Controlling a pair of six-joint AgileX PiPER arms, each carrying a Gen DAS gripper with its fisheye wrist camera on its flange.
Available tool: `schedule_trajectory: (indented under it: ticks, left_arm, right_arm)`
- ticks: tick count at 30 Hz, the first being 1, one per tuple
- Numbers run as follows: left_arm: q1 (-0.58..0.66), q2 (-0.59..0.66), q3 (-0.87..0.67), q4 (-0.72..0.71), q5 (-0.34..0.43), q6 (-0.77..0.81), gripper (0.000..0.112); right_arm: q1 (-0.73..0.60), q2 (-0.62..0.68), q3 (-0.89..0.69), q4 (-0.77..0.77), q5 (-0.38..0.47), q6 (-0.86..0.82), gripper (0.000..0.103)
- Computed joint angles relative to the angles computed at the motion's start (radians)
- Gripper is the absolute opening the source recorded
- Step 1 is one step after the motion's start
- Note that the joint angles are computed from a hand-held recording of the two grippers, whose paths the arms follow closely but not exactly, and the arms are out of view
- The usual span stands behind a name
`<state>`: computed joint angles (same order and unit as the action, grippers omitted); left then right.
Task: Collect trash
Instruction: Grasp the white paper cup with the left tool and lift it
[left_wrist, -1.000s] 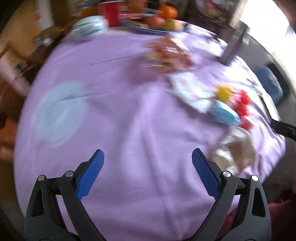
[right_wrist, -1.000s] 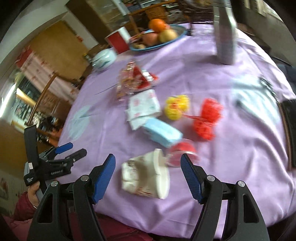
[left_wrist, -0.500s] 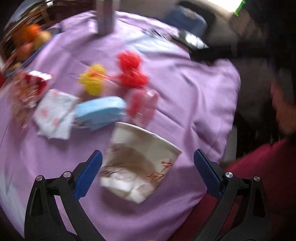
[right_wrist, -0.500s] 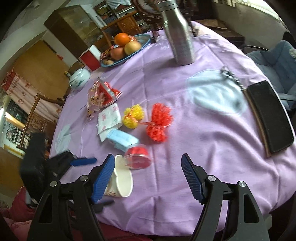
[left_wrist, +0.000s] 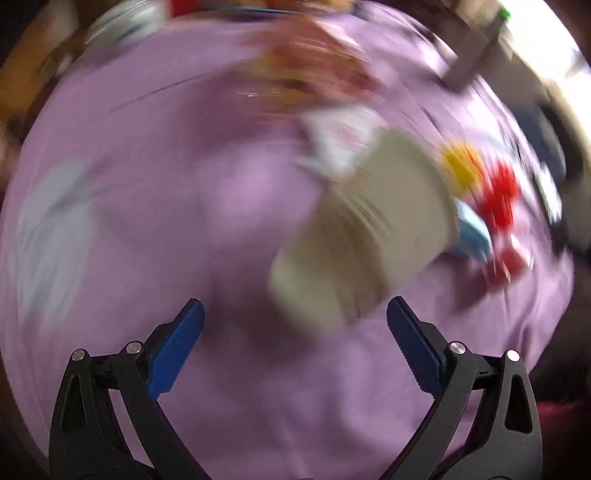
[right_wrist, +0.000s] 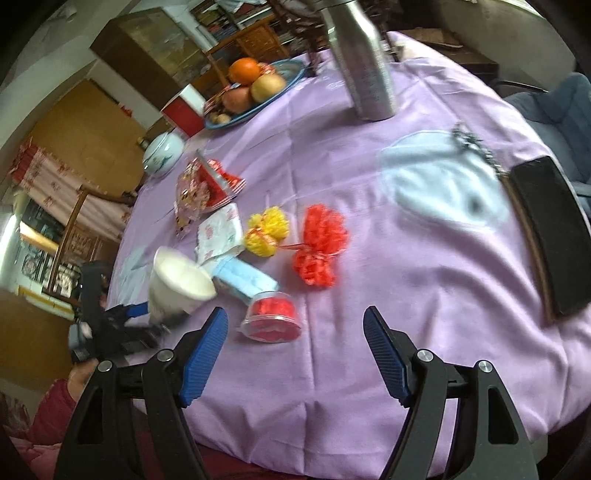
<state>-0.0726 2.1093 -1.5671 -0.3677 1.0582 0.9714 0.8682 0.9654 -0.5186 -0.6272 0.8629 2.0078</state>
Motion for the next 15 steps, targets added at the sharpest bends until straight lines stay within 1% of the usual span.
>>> schedule_trajectory:
  ticks: [1, 2, 5, 7, 8, 11, 15]
  left_arm:
    - [0.034, 0.018, -0.047, -0.009, 0.035, -0.019, 0.096]
    - [0.056, 0.019, -0.06, -0.017, 0.044, -0.022, 0.096]
    - [0.103, -0.002, -0.044, -0.049, 0.054, -0.011, 0.096]
    - [0.102, -0.026, -0.013, -0.066, 0.055, -0.014, 0.095]
    - [0.094, -0.041, 0.013, -0.076, 0.043, -0.005, 0.095]
    - [0.035, -0.091, 0.085, -0.085, -0.027, 0.03, 0.096]
    - [-0.031, -0.084, 0.07, -0.085, -0.05, 0.074, 0.096]
  right_arm:
    - [-0.026, 0.011, -0.001, 0.009, -0.033, -0.032, 0.075]
    - [-0.057, 0.024, -0.004, 0.021, -0.072, -0.072, 0.075]
    - [-0.106, 0.056, -0.018, 0.045, -0.137, -0.152, 0.075]
    - [-0.125, 0.068, -0.025, 0.055, -0.16, -0.185, 0.075]
    - [-0.138, 0.072, -0.027, 0.064, -0.174, -0.207, 0.075]
    - [-0.136, 0.077, -0.036, 0.07, -0.172, -0.225, 0.075]
    - [-0.088, 0.045, -0.031, 0.047, -0.111, -0.176, 0.075]
